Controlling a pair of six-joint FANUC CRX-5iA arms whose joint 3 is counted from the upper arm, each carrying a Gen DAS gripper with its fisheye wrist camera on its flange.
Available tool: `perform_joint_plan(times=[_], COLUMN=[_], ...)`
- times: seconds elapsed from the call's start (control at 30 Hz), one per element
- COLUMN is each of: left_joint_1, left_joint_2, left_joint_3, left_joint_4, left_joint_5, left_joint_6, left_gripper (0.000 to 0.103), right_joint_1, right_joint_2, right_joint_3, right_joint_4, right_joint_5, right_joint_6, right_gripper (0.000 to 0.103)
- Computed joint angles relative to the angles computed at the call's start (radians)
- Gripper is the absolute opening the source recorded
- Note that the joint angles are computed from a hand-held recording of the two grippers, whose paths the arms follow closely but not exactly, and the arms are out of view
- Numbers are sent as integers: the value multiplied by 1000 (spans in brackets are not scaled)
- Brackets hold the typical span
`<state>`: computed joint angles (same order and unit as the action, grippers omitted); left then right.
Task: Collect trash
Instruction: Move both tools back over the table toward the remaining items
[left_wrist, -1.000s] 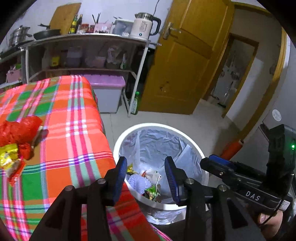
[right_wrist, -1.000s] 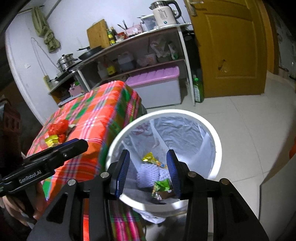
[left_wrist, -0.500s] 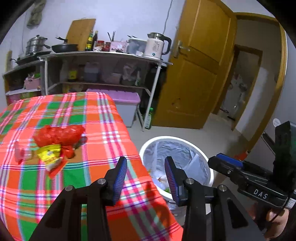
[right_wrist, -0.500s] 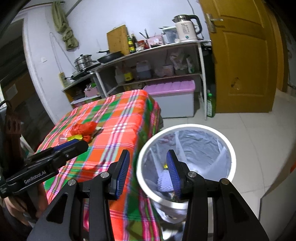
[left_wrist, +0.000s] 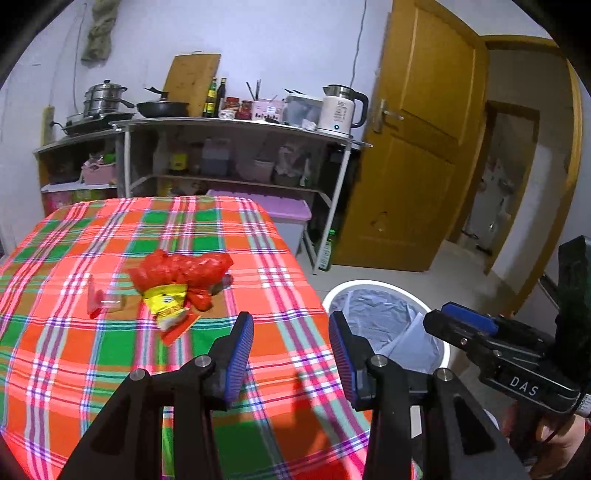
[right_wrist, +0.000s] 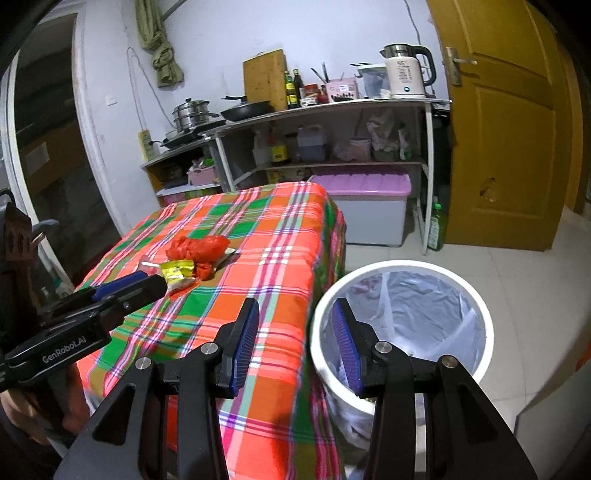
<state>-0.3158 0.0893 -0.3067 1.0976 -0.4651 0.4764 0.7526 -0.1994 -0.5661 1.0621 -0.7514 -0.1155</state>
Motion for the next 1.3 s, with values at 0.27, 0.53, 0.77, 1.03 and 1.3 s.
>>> perform_joint_plan(times=[0.27, 0.53, 0.77, 1.03, 1.3], left_joint_1=[34, 68, 97, 136, 182], left_joint_2=[-12, -13, -13, 15, 68], left_joint_3=[-17, -18, -29, -11, 51], left_joint_4=[-11, -46, -49, -59, -140], left_joint_5=[4, 15, 22, 16, 3], left_joint_6=[6, 37, 28, 53, 156], left_gripper=[42, 42, 42, 42, 42], right_joint_1=[8, 9, 9, -9, -34], right_joint_2=[49, 91, 136, 199, 259], right_joint_3=[50, 98, 153, 222, 283], right_joint_4=[-37, -93, -177, -248, -320], right_joint_5=[12, 47, 72, 102, 134], right_joint_6=[49, 122, 226, 315, 397], right_gripper=[44, 44, 44, 44, 44])
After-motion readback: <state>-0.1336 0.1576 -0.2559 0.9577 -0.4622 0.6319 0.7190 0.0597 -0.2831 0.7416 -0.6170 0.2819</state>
